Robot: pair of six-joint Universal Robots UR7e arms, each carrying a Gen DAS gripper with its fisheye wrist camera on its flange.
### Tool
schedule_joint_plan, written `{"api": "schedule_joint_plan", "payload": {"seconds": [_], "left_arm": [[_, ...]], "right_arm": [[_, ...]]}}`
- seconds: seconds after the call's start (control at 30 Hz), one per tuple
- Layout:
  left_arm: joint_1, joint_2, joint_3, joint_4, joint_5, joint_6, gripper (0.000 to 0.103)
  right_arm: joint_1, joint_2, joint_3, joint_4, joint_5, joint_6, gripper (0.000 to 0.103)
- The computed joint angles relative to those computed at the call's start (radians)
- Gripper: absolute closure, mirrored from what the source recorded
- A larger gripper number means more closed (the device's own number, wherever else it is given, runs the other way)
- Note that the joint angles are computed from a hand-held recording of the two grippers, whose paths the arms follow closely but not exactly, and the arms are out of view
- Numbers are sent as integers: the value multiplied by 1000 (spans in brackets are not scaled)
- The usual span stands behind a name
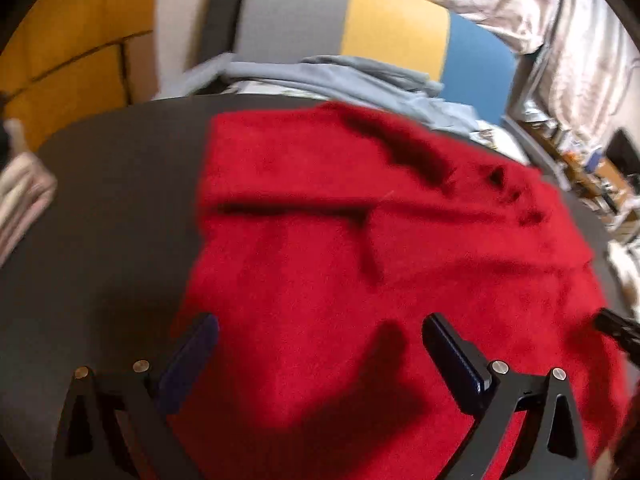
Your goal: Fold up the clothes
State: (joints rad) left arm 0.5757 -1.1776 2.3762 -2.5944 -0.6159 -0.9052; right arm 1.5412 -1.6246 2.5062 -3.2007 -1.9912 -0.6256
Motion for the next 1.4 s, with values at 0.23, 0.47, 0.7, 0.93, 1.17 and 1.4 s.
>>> {"api": "schedule_joint_plan", "payload": {"seconds": [0.23, 0.47, 0.7, 0.93, 1.17, 1.4], "left_arm": [[51, 59, -63, 5, 20, 91, 0], [119, 63, -151, 5, -44, 191, 1], [-2, -250, 71, 100, -91, 37, 1], [-144, -600, 295, 176, -181, -146, 0], [-268, -577, 358, 124, -249, -72, 0], [-310, -631, 383, 114, -333, -79, 2]], "right_arm": [[-49, 60, -64, -32, 74, 6, 77], [-114, -68, -110, 204, 223, 169, 75], [-354, -552, -11, 594, 435, 55, 68], [-777, -924, 24, 1063, 709, -219, 61], [-892, -1031, 72, 1256, 858, -470, 59], [-978, -1034, 58, 1412, 941, -598, 59]]}}
